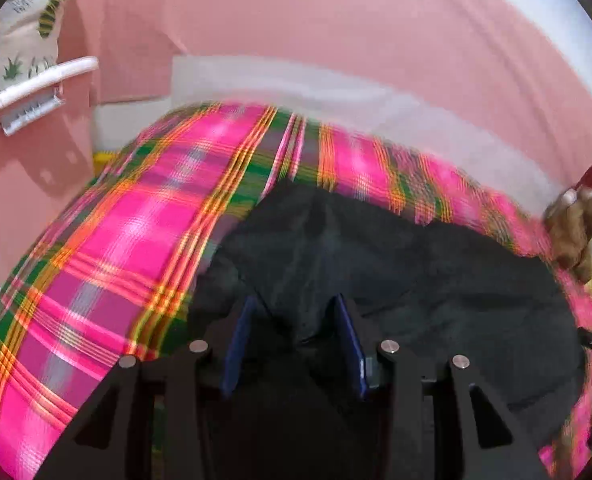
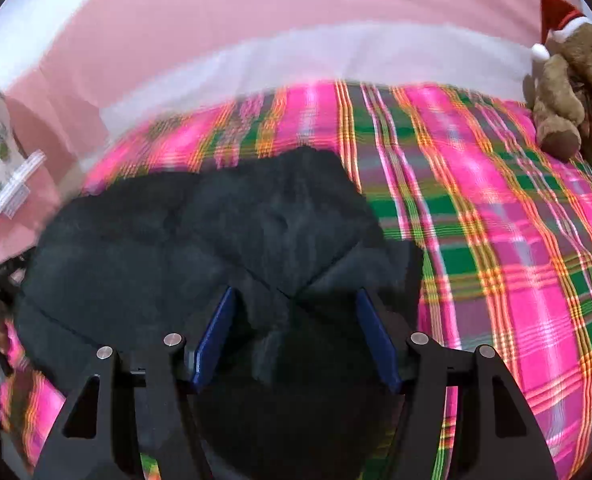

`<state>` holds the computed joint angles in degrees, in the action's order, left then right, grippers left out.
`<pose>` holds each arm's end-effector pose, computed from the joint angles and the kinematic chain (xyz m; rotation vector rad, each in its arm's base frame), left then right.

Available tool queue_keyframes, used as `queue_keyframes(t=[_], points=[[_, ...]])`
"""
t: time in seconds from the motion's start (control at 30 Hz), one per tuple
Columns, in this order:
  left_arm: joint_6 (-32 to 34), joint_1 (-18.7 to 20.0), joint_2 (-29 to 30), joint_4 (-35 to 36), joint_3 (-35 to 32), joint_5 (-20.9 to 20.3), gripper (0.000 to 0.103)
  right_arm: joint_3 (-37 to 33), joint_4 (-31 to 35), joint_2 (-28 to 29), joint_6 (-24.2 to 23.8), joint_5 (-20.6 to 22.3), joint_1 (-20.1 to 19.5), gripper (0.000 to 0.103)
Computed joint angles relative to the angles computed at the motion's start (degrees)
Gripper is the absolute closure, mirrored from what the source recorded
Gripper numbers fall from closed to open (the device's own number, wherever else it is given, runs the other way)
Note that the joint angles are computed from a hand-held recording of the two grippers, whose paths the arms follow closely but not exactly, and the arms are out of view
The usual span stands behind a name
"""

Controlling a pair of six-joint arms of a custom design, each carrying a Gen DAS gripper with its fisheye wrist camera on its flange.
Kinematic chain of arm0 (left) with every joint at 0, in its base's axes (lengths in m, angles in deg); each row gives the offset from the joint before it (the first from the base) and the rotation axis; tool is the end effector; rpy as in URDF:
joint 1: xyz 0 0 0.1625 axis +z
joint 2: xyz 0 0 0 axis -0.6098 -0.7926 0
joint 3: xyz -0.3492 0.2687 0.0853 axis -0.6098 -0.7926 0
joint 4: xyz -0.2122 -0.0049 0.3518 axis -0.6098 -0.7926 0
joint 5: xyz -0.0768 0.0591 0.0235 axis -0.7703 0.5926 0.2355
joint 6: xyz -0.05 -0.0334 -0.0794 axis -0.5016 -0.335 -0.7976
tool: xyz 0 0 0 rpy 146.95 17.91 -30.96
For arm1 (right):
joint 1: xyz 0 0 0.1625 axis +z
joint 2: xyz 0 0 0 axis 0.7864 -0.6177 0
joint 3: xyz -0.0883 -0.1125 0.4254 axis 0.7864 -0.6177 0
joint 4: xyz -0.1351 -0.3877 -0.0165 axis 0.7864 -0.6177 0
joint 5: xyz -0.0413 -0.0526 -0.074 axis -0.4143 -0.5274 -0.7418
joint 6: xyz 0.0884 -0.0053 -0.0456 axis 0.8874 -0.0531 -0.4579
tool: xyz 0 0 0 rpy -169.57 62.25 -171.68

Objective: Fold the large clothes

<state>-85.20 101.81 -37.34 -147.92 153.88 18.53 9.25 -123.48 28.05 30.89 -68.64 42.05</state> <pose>-0.0914 -0.6798 0.2212 -0.0123 2.2189 -1.1418 0.1480 -0.7525 0.2114 0.5997 -2.4615 0.7394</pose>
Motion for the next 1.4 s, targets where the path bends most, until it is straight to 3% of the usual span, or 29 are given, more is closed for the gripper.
queue_keyframes(t=[0.1, 0.2, 0.4, 0.57, 0.7, 0.8, 1.13, 1.4], points=[[2.22, -0.12, 1.76, -3.86, -0.04, 1.34, 0.058, -0.12, -1.35, 1.07, -1.32, -0.59, -0.40, 0.040], [1.63, -1.61, 1.30, -2.54, 0.74, 4.26, 0.058, 1.79, -3.24, -0.13, -2.02, -1.37, 0.09, 0.040], [-5.54, -7.29, -2.53, -1.18, 8.31, 8.20, 0.058, 9.96, -6.67, -6.15, -1.39, 1.82, 1.63, 0.040], [-15.67, -14.81, -6.08, 4.27, 17.14, 11.73, 0.058, 19.33, -9.77, -12.58, -0.98, 4.94, 2.84, 0.040], [-25.46, -21.03, -8.05, 10.62, 22.87, 14.36, 0.058, 27.59, -12.51, -18.39, -0.85, 7.36, 3.20, 0.040], [-34.28, -25.21, -9.61, 19.71, 25.39, 15.28, 0.058, 32.46, -14.09, -21.79, -1.30, 7.41, 3.39, 0.040], [-60.81, -35.71, -12.25, 46.10, 29.23, 14.01, 0.058, 44.63, -18.72, -29.88, -4.02, 6.05, 4.57, 0.038], [-69.85, -39.74, -12.67, 53.33, 30.47, 11.00, 0.058, 50.94, -21.82, -33.21, -4.90, 4.84, 5.47, 0.037]])
